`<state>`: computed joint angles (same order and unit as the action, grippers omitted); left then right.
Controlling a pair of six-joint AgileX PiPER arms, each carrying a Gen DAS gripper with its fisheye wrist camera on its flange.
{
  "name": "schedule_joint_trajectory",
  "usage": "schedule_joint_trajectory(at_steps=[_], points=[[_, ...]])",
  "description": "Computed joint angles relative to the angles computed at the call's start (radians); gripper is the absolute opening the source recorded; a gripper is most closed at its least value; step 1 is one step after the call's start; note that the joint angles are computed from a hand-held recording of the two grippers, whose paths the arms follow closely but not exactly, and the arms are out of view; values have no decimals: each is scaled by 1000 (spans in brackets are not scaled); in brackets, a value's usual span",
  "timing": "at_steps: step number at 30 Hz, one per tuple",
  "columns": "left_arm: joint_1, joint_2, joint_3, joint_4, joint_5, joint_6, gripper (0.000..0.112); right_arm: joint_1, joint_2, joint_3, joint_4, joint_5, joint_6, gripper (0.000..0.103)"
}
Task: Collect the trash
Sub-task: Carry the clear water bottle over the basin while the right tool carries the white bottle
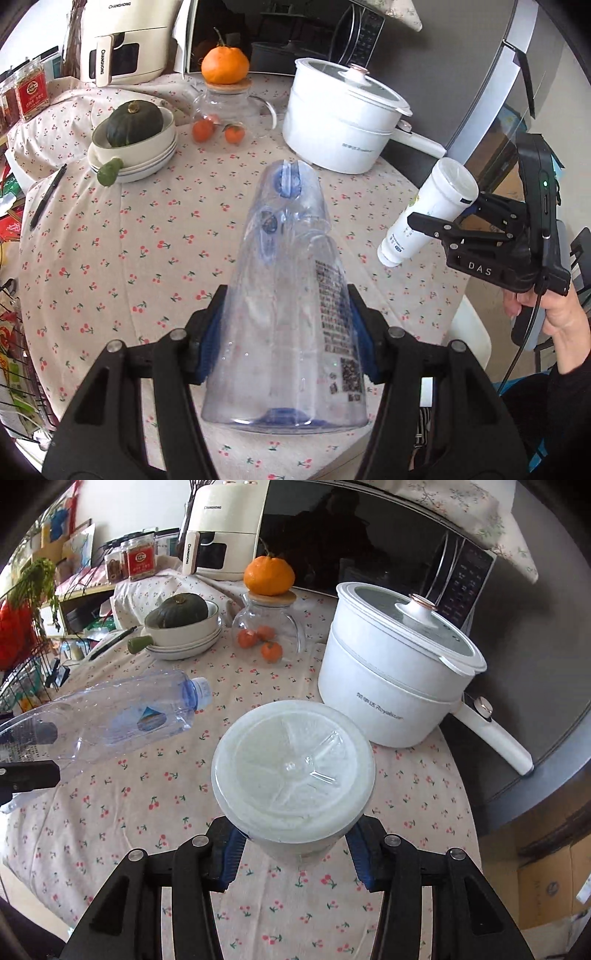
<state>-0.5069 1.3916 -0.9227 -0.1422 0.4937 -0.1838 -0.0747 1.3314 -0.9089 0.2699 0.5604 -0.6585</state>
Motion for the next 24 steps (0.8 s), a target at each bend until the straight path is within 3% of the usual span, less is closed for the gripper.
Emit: schedule_joint_trajectory(at_steps=[5,10,19,24], points=[[-163,-40,38,78,-30,-160,61,-220,-132,84,214,118,-270,50],[-313,0,25,161,-42,-264,61,-525,-213,144,351,269,-500,50],[-518,186,-162,41,14,-108,62,-1099,-123,123,456,476,-803,50],[-606,328,-314,-9,85,-49,62,-1288,-27,78,465,513,-909,50]])
